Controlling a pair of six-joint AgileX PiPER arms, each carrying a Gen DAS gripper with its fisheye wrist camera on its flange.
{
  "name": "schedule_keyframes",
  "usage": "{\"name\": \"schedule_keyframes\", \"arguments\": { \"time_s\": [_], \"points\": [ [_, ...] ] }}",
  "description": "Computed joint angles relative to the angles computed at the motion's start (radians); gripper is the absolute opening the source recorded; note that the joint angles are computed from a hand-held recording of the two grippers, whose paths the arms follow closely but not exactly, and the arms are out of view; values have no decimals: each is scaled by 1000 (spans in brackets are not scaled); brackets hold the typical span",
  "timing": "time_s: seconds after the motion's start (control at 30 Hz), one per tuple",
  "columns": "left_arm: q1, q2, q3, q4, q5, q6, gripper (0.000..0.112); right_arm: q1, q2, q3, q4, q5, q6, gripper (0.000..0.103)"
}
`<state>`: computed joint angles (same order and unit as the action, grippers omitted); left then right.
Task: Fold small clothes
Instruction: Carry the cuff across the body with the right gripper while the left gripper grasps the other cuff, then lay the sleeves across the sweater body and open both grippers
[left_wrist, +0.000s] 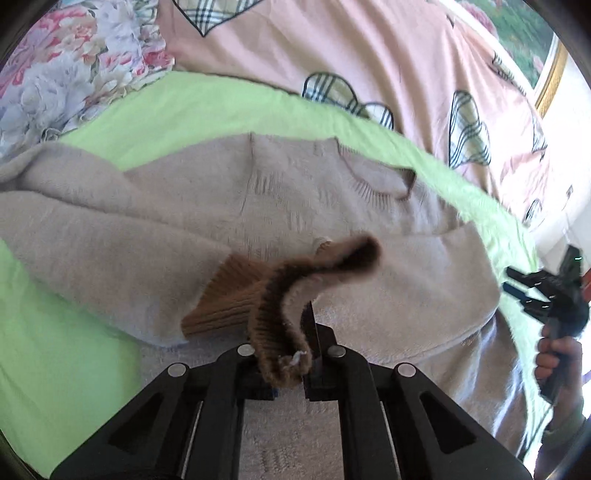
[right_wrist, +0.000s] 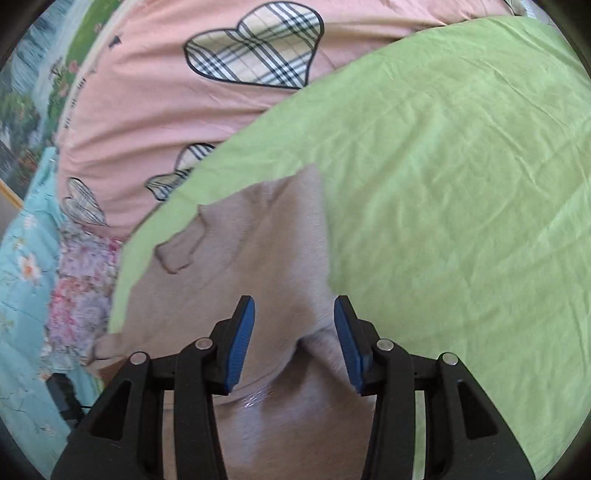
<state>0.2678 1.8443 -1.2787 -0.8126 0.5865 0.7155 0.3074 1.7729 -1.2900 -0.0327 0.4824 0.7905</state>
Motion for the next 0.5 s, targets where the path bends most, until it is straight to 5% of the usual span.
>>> {"name": "schedule_keyframes", "arguments": {
  "time_s": [0.1,0.27,0.3,0.33,0.5],
  "points": [
    [-12,-31,-6,34,-69,-51,7,-25,109,-116,68,59,-108,50],
    [-12,3,-52,50,-30,-73,7,-50,251,-273,139,127,-230,51],
    [-24,-2,-39,61,-39,-70,7,-55,266,-283,194,126,-297,40],
    [-36,-10,-21,64,-47,-58,7,-54,271,-293,210,136,-327,7],
    [-94,9,12,50,-68,-23,7,-74,172,-234,32,99,-211,8]
  ]
}}
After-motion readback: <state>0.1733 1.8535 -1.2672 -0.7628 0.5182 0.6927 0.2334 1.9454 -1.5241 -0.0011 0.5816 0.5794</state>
